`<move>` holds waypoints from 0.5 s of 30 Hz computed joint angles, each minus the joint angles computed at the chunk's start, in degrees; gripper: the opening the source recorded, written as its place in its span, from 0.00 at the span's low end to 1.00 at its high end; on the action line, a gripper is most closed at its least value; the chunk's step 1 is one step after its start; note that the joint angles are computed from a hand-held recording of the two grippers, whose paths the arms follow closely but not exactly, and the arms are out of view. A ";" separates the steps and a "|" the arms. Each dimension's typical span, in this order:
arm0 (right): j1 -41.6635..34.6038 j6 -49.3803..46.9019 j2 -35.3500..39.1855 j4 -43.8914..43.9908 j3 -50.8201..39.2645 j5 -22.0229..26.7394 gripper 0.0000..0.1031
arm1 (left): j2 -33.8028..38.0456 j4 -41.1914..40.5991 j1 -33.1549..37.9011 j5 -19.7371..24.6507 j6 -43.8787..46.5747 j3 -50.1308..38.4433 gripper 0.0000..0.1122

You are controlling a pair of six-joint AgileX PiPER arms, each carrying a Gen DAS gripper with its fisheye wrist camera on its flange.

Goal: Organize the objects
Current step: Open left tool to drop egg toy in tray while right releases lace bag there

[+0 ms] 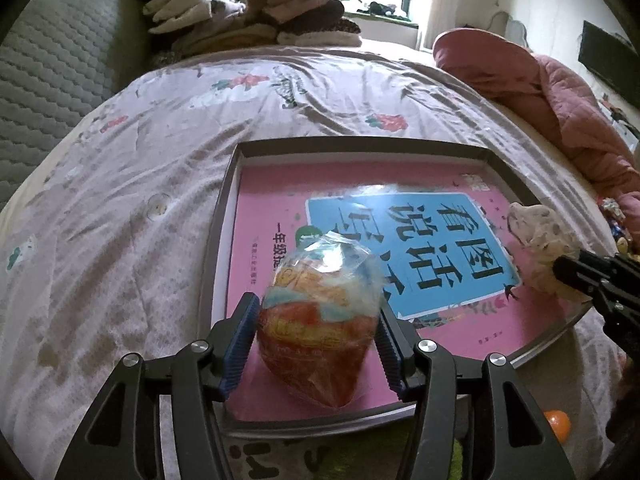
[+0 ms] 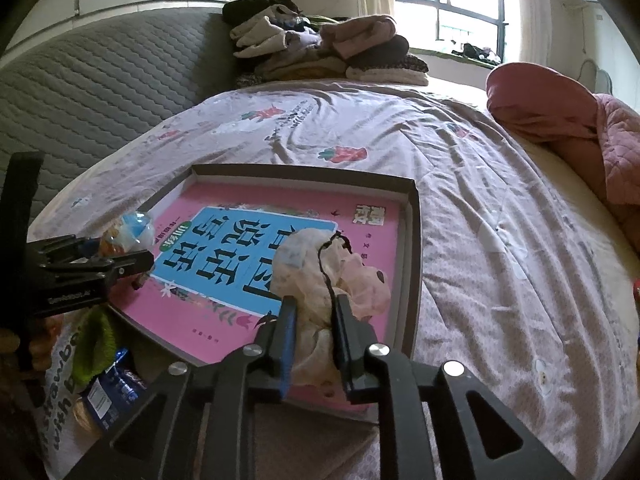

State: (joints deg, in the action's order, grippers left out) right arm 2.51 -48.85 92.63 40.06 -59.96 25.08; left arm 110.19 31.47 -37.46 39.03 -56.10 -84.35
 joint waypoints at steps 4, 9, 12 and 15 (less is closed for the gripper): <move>0.23 1.53 -0.44 -1.25 0.19 -0.54 0.27 | -0.46 0.12 0.32 -0.13 0.19 0.49 0.55; -0.05 0.33 -1.60 0.21 0.77 -1.13 0.39 | -0.96 -0.88 0.54 -1.07 1.41 1.18 0.64; -0.16 0.18 -2.08 0.49 0.87 -1.74 0.40 | -1.45 1.20 -0.10 -0.80 -0.20 1.46 0.66; -0.36 -1.40 -2.55 2.24 0.98 -2.04 0.44 | -1.82 3.06 -0.70 -0.09 -1.59 1.39 0.66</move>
